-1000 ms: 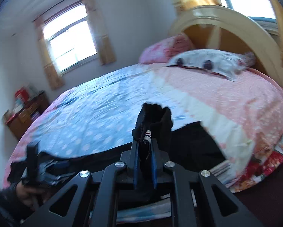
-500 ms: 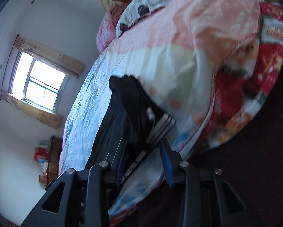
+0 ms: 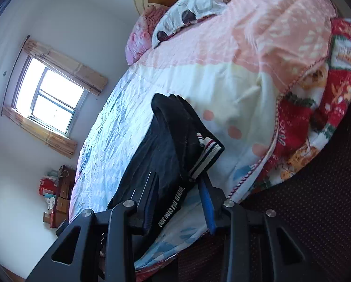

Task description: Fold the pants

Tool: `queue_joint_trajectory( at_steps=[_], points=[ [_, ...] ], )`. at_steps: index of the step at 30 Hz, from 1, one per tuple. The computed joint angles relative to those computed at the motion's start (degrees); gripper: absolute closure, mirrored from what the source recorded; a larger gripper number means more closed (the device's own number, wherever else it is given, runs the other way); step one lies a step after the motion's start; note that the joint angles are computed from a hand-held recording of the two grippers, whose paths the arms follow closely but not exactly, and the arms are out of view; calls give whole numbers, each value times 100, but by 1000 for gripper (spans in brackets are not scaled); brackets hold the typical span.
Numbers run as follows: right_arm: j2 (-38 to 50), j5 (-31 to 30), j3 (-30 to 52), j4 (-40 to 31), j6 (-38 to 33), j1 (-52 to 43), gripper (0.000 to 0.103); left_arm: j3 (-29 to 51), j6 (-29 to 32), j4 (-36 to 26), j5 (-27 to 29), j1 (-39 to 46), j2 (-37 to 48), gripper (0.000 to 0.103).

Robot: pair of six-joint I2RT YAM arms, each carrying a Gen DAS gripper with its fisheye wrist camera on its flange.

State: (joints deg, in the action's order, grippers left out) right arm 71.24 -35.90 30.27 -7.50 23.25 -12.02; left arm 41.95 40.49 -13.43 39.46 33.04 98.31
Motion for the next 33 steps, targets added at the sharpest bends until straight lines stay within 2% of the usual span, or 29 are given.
queue_joint_trajectory(
  at_steps=[3,4,5,6,8,11,12,14,16,17,18,20,24,25,28,31,33],
  points=[
    [374,217,130,144,34,140,66,2,23,-10,4,11,-3,0],
    [438,296,134,237,64,195,69,38,48,-63,35,36,19,0],
    [402,468,137,250,30,266,77,51,17,-83,55,32,30,0],
    [184,794,106,191,-47,450,79,74,-13,-111,86,41,42,0],
    [-280,1074,-27,178,-155,715,87,131,-99,-218,221,131,42,0],
    [-1111,1818,-99,52,-444,1575,87,251,-167,-457,486,206,35,0],
    [-1282,2047,-98,27,-545,1869,87,363,-83,-712,733,260,66,0],
    [-1424,2666,-33,42,-843,2774,88,710,323,-1542,1399,421,264,0],
    [-1312,3327,22,108,-1186,3742,88,1333,938,-2914,2079,568,740,0],
    [-1090,3813,72,209,-1401,4435,88,1589,1246,-3494,2289,627,963,0],
    [-805,4064,144,309,-1548,4841,88,1977,1694,-4345,2559,684,1351,0],
    [-23,4598,341,492,-1830,5749,88,2532,2374,-5593,2805,698,2002,0],
    [1312,5306,683,815,-2301,6847,88,2734,2303,-5861,2720,628,2422,0],
    [1572,5406,772,849,-2367,7027,88,2684,2136,-5723,2682,633,2443,0],
    [1854,5582,773,935,-2303,7252,88,2675,1903,-5574,2624,659,2603,0],
    [2064,5507,820,1065,-2155,7097,88,2398,1596,-5045,2461,569,2342,0],
    [2047,5318,852,1098,-2087,7007,88,2069,1066,-4340,2228,401,1980,2]
  ],
)
